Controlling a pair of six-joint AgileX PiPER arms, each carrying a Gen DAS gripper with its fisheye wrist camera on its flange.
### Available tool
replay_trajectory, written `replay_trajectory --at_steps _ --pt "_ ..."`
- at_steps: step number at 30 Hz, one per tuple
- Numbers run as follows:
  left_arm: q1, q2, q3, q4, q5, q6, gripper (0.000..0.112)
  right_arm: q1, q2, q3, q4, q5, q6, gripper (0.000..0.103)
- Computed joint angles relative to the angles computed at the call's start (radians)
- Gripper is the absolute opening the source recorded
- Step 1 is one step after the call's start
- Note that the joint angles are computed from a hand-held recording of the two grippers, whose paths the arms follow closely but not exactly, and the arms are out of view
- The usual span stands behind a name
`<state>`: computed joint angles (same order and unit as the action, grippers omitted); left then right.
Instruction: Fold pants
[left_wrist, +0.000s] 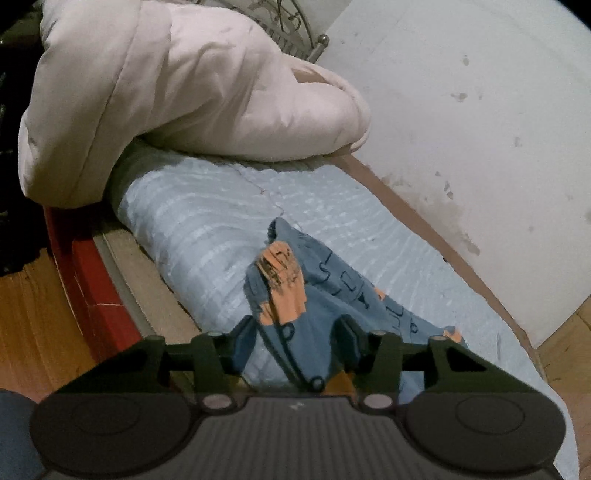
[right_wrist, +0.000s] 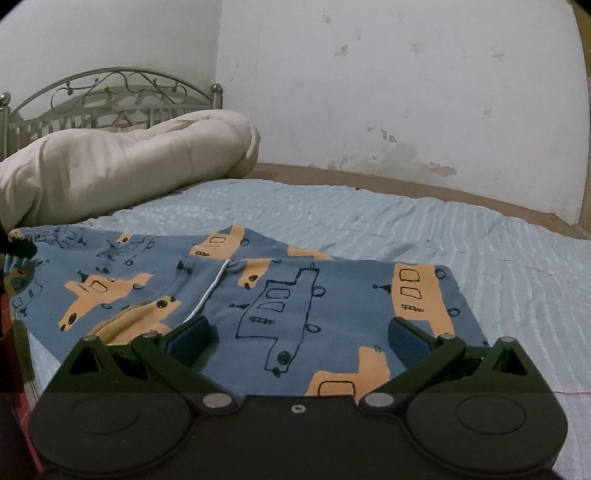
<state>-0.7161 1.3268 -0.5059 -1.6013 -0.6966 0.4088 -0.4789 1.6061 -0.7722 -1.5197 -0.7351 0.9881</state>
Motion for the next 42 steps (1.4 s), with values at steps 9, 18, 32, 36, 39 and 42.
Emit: replay_trajectory --at_steps 9,18,32,36,39,42 --pt "0.089 0.009 0.002 0.042 0.08 -0.098 0.053 -0.011 0.004 -0.001 -0.005 -0.016 0.003 0.102" --pt "0.019 0.022 -0.074 -0.113 -0.042 0.098 0.008 -0.016 -0.036 0.039 0.08 -0.02 -0.054 0.102" --pt "-0.139 0.109 -0.339 -0.1 -0.254 0.498 0.004 -0.031 -0.023 0.046 0.066 -0.117 -0.066 0.102" --pt "-0.164 0.142 -0.455 -0.01 -0.179 0.645 0.004 -0.128 -0.053 0.032 0.063 -0.168 -0.03 0.102" --pt "-0.177 0.197 -0.569 0.026 -0.058 0.778 0.004 -0.214 -0.048 -0.003 0.047 -0.188 -0.022 0.102" --pt "-0.202 0.302 -0.715 -0.007 0.044 0.949 0.005 -0.292 -0.036 -0.033 0.051 -0.178 -0.023 0.102"
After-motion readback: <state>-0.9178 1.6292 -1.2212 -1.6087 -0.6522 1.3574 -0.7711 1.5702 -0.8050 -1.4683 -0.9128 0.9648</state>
